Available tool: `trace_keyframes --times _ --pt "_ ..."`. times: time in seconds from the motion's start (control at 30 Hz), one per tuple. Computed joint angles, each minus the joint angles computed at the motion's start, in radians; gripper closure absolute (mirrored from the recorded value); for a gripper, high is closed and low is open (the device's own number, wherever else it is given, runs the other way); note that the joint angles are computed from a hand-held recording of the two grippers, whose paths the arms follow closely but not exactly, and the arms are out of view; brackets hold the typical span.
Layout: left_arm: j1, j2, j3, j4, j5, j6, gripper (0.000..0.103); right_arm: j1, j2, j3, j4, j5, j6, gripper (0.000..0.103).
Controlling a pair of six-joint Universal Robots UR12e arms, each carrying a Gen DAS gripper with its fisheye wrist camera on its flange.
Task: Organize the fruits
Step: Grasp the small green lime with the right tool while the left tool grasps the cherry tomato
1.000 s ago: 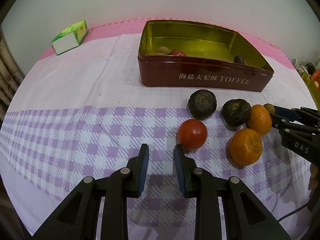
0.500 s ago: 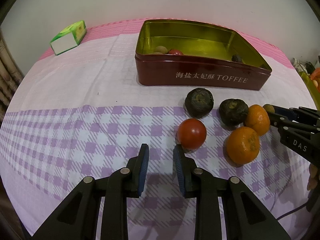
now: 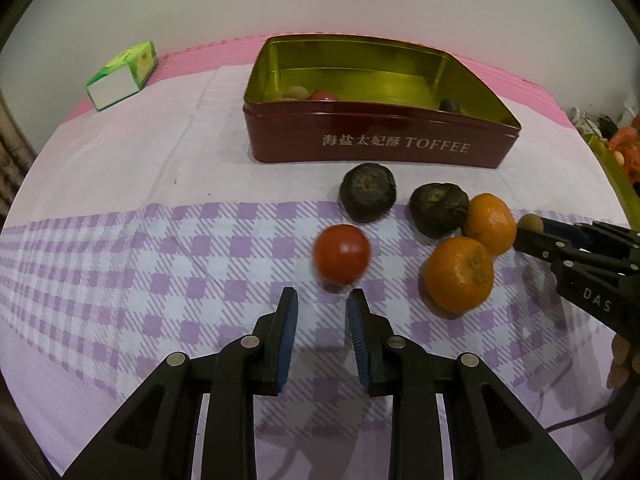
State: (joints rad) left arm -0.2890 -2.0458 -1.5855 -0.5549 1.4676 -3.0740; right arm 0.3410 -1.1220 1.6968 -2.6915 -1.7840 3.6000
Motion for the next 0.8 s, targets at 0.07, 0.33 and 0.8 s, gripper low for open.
trace_keyframes --times 0.07,0.33,0.8 --pt "-0.004 0.002 -0.003 0.003 0.001 0.005 0.075 0.000 -0.001 0.001 0.003 -0.001 0.004 0.078" --pt "-0.006 -0.009 0.011 0.006 -0.009 -0.002 0.075 0.001 -0.012 0.014 0.003 -0.002 0.017 0.078" --pt "-0.015 -0.038 0.045 0.018 0.013 0.000 0.075 0.000 -0.013 0.018 -0.001 -0.001 0.016 0.078"
